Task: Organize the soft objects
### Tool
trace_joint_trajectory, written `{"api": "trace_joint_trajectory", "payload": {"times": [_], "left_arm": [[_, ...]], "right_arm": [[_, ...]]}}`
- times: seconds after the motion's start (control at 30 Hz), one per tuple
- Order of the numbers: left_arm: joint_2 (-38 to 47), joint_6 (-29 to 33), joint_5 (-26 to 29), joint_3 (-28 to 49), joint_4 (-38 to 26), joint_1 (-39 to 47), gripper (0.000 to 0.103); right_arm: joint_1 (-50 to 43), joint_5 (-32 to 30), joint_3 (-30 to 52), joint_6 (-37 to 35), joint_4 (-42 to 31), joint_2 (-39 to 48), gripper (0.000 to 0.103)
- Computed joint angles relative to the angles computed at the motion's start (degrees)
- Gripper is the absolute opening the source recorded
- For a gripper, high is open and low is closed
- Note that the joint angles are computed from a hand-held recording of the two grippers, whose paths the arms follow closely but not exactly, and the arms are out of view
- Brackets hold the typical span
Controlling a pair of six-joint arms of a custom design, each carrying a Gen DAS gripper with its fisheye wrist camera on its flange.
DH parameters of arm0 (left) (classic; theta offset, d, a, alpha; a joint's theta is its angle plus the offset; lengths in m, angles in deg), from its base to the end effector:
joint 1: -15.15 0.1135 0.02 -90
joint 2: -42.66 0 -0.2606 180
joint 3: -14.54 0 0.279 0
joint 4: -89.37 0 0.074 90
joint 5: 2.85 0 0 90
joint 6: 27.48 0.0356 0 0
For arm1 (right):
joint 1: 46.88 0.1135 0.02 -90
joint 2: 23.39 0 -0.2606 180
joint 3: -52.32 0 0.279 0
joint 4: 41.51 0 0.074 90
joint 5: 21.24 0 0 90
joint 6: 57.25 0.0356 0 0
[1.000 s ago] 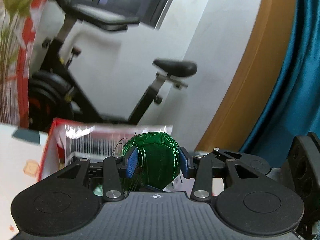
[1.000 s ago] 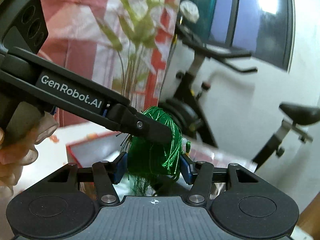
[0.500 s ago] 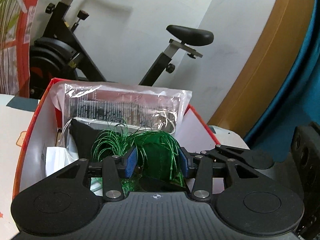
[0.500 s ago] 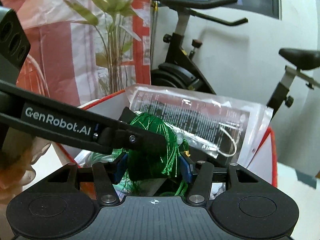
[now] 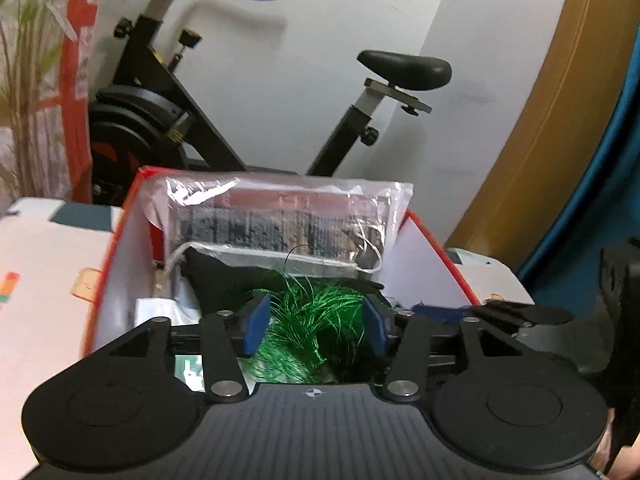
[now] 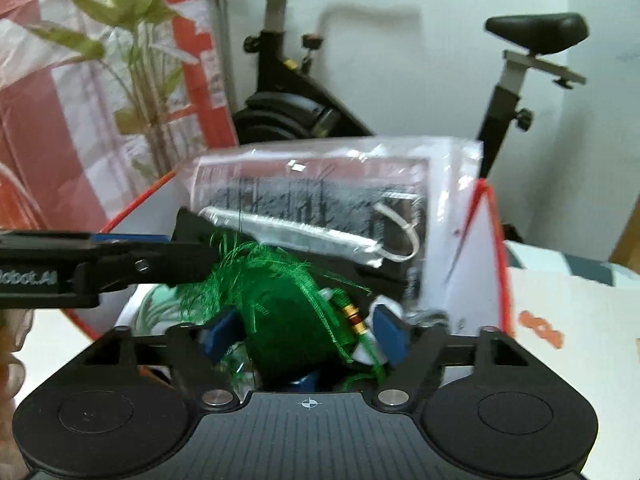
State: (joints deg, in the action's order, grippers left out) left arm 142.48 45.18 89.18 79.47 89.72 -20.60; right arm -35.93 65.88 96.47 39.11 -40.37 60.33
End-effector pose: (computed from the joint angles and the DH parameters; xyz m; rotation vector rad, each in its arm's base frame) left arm 0.3105 -0.2251 0.1486 0.3771 2.1973 -0.5591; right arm 0.2867 0.0573 0.1267 -0.1174 2.2466 0.2194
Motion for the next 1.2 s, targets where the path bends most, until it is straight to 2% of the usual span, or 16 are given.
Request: {"api": "trace_joint_trajectory", "payload": {"times": [0.03,0.13,0.17,0.2,0.27,0.5,0.67,0.8,0.97,1.07,1.17,1.2], "left_arm": [[-1.33,0.13,-1.06,-0.51,-0.60,-0.25,0.060],[-5.93,0.26,-5.00,-2.35,-2.11,-1.18,0.077],[-7.70,0.34,-6.27,-3.09,-2.54,-1.44,0.087],[-9.51,0.47,-7.40,-3.70,-3.08,-1.60,0.097],[-13.85,0.74,-9.66,-5.68,-3.43,-2.05,0.102],[-27.47,1.63,-18.30,-8.08,-11.96,-5.30,0.103],[-38.49,2.01,-21.20,-11.08,-16.71,-8.08,0.103],[-43.34,-0.37,-31.98,-8.29,-26.28,-13.68,0.103],[-51.72,0.06,-38.54,-8.29,-31.44,-20.03,0.103],[-54.72,-0.98,-44.33,-6.78,-36.87,-25.88,0.103],[-55.12,-4.55,-56.77,-4.48,-43.98,-35.26,0.103],[-55.26,-6.78,-60.18,-3.54,-47.15,-38.34,0.103]], "right_arm": [[-0.14,0.37,-0.55,0.28,0.15,-1.00,0.082],[-0.29,2.19,-1.81,1.54,-1.25,-5.42,0.096],[-0.46,2.31,-2.20,1.87,-2.00,-7.16,0.101],[-0.68,2.38,-2.48,2.11,-2.82,-8.88,0.102],[-0.71,3.12,-3.54,2.54,-4.50,-13.61,0.103],[1.17,7.11,-4.07,4.06,-14.61,-29.63,0.103],[8.53,18.57,-2.18,9.13,-25.66,-40.37,0.103],[14.47,22.35,-1.13,10.42,-33.61,-50.17,0.103],[28.30,36.27,2.69,13.91,-43.46,-57.06,0.103],[38.56,45.59,6.36,19.12,-51.03,-58.18,0.103],[53.31,59.99,11.53,30.14,-62.70,-55.78,0.103],[59.93,65.93,14.32,38.21,-70.28,-53.14,0.103]]}}
